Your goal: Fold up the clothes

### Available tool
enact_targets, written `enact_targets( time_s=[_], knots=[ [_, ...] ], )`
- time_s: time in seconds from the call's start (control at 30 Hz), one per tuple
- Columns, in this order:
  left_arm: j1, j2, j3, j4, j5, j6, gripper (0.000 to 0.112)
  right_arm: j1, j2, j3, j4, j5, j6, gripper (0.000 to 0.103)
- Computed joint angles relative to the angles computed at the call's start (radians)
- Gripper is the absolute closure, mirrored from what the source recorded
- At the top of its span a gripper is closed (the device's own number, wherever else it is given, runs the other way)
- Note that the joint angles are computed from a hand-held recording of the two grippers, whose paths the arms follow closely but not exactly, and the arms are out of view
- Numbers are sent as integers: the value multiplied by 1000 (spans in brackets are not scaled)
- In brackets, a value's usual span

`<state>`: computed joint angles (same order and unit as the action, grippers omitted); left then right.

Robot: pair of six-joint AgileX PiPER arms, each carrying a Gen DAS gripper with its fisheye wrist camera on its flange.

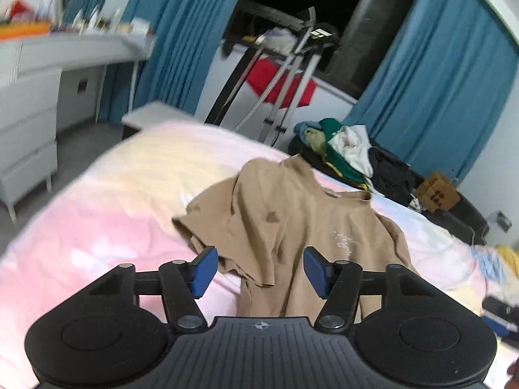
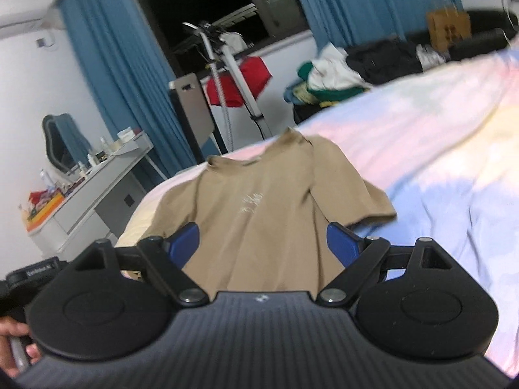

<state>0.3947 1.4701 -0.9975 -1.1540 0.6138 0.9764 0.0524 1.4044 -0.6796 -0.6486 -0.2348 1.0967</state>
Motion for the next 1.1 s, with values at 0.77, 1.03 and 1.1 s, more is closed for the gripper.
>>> enact_targets(
  time_s=[0.77, 1.03, 1.1],
  knots=[
    [-230, 219, -45, -104, -246, 398, 64, -89, 282, -125, -303, -140, 384, 16],
    [-135, 258, -118, -197, -146, 330, 110, -74, 286, -125, -282, -110, 368, 16],
    [-96, 260, -168, -205, -107, 263, 110, -72, 284, -122, -278, -105, 365, 16]
  ],
)
